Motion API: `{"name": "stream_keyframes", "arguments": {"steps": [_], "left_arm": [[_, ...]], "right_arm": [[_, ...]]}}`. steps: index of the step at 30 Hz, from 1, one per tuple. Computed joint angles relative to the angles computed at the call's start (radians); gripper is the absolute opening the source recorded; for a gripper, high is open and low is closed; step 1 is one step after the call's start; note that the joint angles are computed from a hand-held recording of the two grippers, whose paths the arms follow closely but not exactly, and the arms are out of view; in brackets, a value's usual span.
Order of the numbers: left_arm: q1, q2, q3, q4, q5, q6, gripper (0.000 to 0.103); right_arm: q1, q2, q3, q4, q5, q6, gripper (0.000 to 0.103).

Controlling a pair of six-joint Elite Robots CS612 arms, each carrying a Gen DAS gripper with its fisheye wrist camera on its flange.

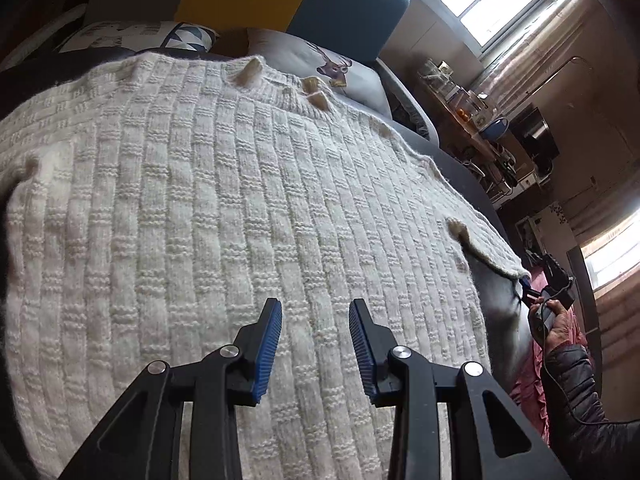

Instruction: Fold clothes

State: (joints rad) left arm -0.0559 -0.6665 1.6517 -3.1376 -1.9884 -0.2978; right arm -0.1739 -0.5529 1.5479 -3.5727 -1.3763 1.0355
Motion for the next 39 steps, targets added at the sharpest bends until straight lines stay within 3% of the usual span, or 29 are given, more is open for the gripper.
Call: {"name": "stream_keyframes", "arguments": {"steps": [1, 3, 7, 10, 12, 16, 19, 23, 26, 28, 32, 38, 39], "left_arm": [[-0.002, 0.002, -0.003, 0.003, -0.006, -0.001, 0.035], [-0.006, 0.004, -0.007, 0.011, -0.02, 0.002, 0.035], [-0.015, 0.006, -0.023, 0.048, -0.033, 0.032, 0.035], [-0.027, 0.011, -0.056, 0.083, -0.054, 0.067, 0.035], [-0.033, 0.02, -0.094, 0.112, -0.114, 0.084, 0.035], [-0.054, 0.067, -0.228, 0.236, -0.334, 0.109, 0.038], [-0.084, 0.124, -0.357, 0.331, -0.476, 0.069, 0.044], [-0.125, 0.222, -0.546, 0.497, -0.606, -0.01, 0.05], [-0.148, 0.291, -0.659, 0.544, -0.648, -0.116, 0.058], [-0.159, 0.337, -0.731, 0.567, -0.678, -0.186, 0.072], [-0.18, 0.406, -0.852, 0.616, -0.683, -0.262, 0.078], [-0.217, 0.449, -0.969, 0.849, -0.636, -0.145, 0.076], [-0.224, 0.447, -0.975, 0.888, -0.625, -0.101, 0.065]], "right_arm": [[-0.001, 0.012, -0.012, -0.002, 0.02, 0.026, 0.051], [0.004, 0.023, -0.025, 0.014, 0.001, 0.039, 0.034], [0.001, 0.025, -0.044, 0.081, 0.022, -0.003, 0.011], [0.013, 0.014, -0.056, 0.125, 0.027, -0.143, 0.011], [0.028, 0.006, -0.07, 0.159, 0.037, -0.259, 0.011], [0.062, -0.004, -0.1, 0.236, 0.081, -0.503, 0.011], [0.082, -0.007, -0.104, 0.295, 0.08, -0.614, 0.011], [0.1, -0.01, -0.106, 0.354, 0.079, -0.731, 0.011], [0.111, -0.017, -0.099, 0.377, 0.05, -0.808, 0.011], [0.119, -0.022, -0.092, 0.385, 0.03, -0.863, 0.011], [0.132, -0.029, -0.079, 0.388, -0.016, -0.956, 0.011], [0.146, -0.029, -0.069, 0.367, -0.049, -1.015, 0.012], [0.149, -0.029, -0.07, 0.365, -0.054, -1.021, 0.013]]}}
